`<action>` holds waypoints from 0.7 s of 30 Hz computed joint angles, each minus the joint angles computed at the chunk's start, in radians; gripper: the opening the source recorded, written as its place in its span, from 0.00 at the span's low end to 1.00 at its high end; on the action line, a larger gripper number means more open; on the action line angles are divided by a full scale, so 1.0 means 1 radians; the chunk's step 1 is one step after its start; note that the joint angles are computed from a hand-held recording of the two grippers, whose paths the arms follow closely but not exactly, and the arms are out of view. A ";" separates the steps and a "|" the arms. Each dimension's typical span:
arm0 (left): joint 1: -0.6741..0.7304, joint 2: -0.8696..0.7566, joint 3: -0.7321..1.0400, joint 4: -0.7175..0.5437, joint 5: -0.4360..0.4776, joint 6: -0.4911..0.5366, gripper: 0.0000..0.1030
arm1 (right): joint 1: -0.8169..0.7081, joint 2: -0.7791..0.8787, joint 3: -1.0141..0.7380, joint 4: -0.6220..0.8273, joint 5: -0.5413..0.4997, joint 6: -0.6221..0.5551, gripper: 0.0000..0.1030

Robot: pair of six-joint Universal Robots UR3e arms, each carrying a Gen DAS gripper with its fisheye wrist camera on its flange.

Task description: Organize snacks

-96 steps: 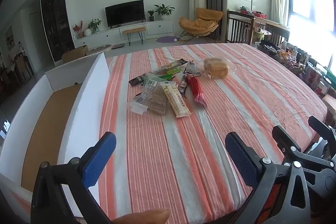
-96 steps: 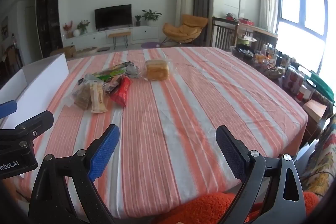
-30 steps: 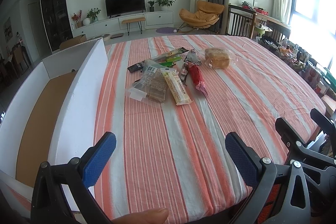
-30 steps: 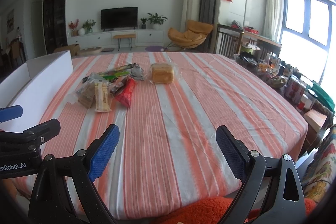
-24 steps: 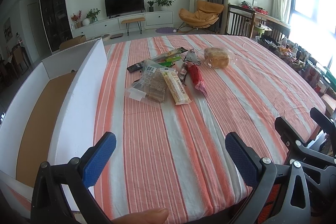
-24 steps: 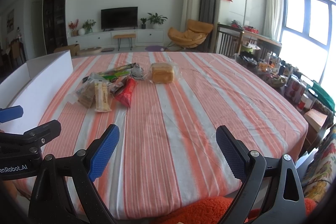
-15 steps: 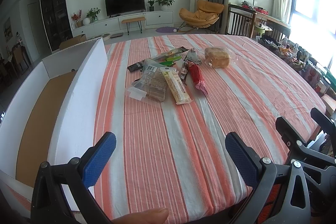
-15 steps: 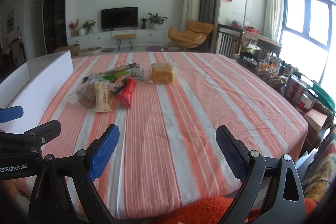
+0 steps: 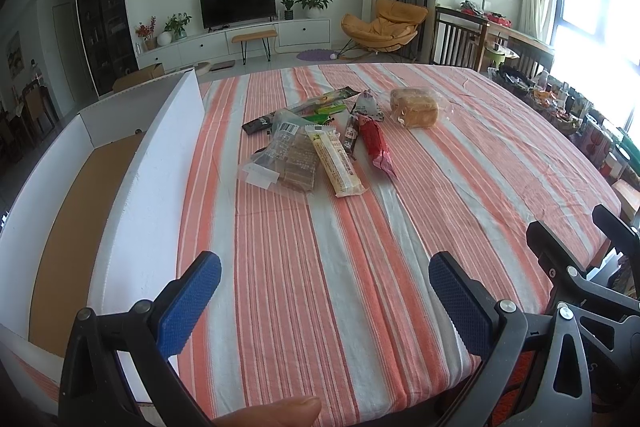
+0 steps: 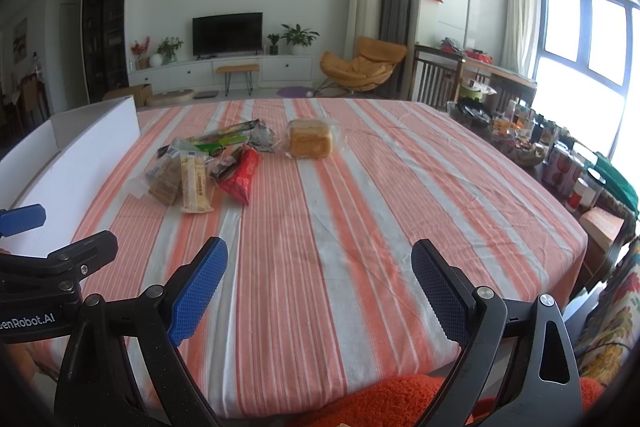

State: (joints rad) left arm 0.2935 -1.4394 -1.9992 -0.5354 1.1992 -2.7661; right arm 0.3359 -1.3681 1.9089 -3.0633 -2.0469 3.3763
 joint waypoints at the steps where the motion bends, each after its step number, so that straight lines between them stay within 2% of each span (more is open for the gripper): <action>1: 0.000 0.000 0.001 -0.001 0.000 0.000 1.00 | 0.000 -0.001 0.000 0.001 0.000 0.000 0.93; 21: 0.008 -0.025 0.009 -0.017 -0.003 0.005 1.00 | -0.001 -0.001 0.001 0.004 0.002 0.002 0.93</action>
